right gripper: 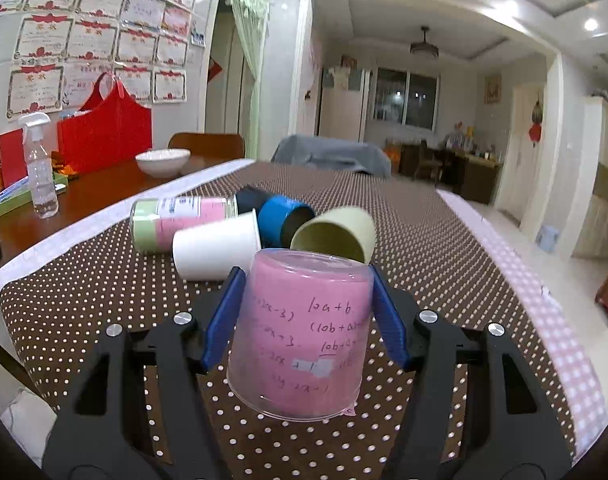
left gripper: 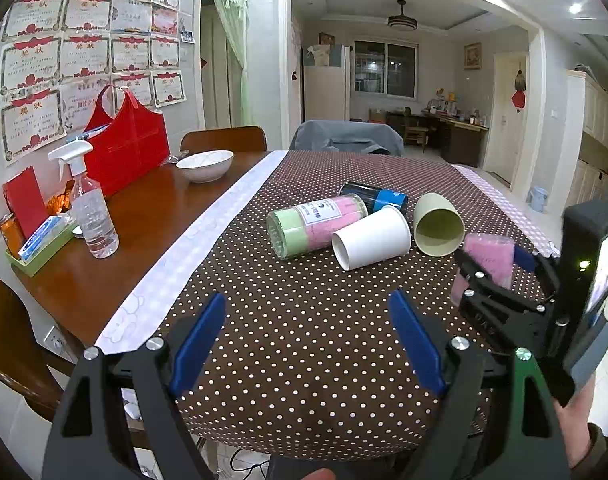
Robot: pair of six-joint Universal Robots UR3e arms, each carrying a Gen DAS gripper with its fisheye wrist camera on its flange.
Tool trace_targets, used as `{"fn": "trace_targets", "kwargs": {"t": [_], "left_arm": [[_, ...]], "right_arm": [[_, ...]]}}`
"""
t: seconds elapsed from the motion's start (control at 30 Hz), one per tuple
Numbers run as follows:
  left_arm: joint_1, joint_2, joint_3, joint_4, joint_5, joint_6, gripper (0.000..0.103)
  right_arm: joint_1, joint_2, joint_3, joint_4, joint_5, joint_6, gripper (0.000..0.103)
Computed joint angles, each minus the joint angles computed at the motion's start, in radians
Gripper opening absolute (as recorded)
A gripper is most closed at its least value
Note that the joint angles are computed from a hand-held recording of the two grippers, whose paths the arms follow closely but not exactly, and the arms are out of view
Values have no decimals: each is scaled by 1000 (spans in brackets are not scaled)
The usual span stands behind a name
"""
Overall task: Flip cup upside down
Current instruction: 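Lift the pink cup with the right gripper and turn it rim-down, then lower the inverted pink cup onto the tablecloth and open the right gripper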
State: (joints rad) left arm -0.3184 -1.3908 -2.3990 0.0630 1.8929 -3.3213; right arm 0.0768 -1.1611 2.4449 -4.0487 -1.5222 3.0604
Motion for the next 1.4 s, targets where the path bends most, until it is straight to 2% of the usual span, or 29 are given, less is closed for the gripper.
{"fn": "trace_targets", "kwargs": {"t": [0.27,0.5,0.57,0.6,0.67,0.73,1.27,1.4], "left_arm": [[-3,-1,-4,3,-7,7,82],[-20,-13,5,3,8,3,82],[-21,-13,6,1,8,2,82],[-22,-13,6,1,9,2,82],[-20,-12,6,1,6,4,82],[-24,-11,9,-1,9,5,82],[-106,-11,61,-36,59,-14,82],[-142,-19,93,-53,94,-18,82]], "right_arm": [[19,-29,-37,155,-19,17,62],[12,-57,-20,207,1,27,63],[2,-71,-3,218,25,24,77],[-6,-84,13,217,43,23,80],[-11,-97,40,191,51,30,92],[-26,-123,60,192,80,37,97],[-199,-472,119,508,293,39,97],[-268,-604,122,659,369,35,97]]}}
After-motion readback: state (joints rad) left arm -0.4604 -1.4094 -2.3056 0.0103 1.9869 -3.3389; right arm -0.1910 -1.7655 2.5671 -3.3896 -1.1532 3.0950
